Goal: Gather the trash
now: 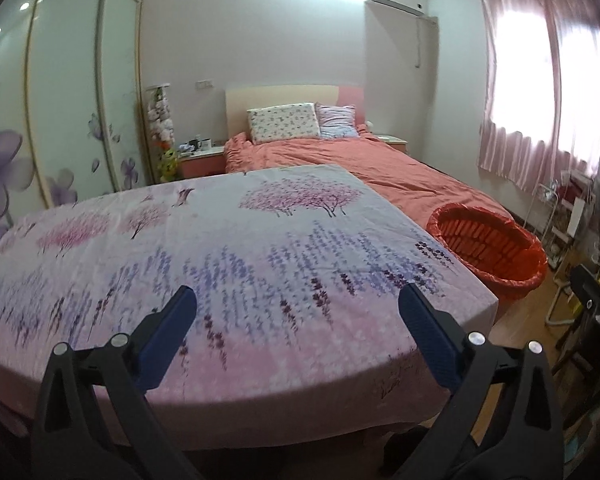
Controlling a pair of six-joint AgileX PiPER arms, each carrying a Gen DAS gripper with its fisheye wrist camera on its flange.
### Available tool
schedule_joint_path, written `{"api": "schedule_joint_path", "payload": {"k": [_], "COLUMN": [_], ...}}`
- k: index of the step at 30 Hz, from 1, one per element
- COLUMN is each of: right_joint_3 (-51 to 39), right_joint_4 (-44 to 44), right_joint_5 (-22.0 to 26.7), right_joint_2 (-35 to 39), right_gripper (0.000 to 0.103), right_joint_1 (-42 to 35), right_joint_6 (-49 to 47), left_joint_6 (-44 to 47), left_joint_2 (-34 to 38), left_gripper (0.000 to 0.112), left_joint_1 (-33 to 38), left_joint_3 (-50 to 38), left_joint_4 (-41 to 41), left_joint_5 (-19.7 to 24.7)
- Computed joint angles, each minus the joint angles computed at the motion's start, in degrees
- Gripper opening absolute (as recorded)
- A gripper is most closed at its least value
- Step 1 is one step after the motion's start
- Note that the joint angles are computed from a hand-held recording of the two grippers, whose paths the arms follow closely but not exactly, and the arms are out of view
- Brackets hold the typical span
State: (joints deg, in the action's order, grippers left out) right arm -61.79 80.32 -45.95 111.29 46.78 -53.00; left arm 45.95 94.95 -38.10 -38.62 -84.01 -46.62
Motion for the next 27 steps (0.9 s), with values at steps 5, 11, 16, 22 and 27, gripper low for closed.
{"api": "schedule_joint_path", "payload": {"k": [5, 11, 16, 22, 27], "right_joint_3": [-0.8, -0.1, 0.6, 1.0, 1.4], "right_joint_4": [5.9, 7.2, 8.3, 8.2, 8.4], "right_joint_5": [-2.0, -2.3, -1.1, -0.5, 1.4], "right_joint_2": [0.5, 0.4, -0.6, -1.1, -1.8], "right_gripper": [0.101, 0.101, 0.101, 0.101, 0.101], "right_joint_1": [1.6, 2.4, 2.2, 2.1, 1.7], "right_joint_6": [-2.6, -2.9, -3.5, -3.4, -3.6], "left_joint_6": [-2.1, -3.5, -4.6, -4.4, -3.2], "left_joint_2": [-0.7, -0.2, 0.2, -0.2, -0.3], "left_gripper": [0.099, 0.099, 0.099, 0.099, 0.099], "left_joint_1": [-2.4, -4.7, -5.9, -7.4, -8.4], "left_joint_3": [1.5, 2.2, 2.4, 2.3, 1.8], "left_joint_4": [-2.2, -4.0, -5.0, -7.0, -8.6], "left_joint_5": [-1.7, -3.0, -3.8, -6.0, -7.6]}}
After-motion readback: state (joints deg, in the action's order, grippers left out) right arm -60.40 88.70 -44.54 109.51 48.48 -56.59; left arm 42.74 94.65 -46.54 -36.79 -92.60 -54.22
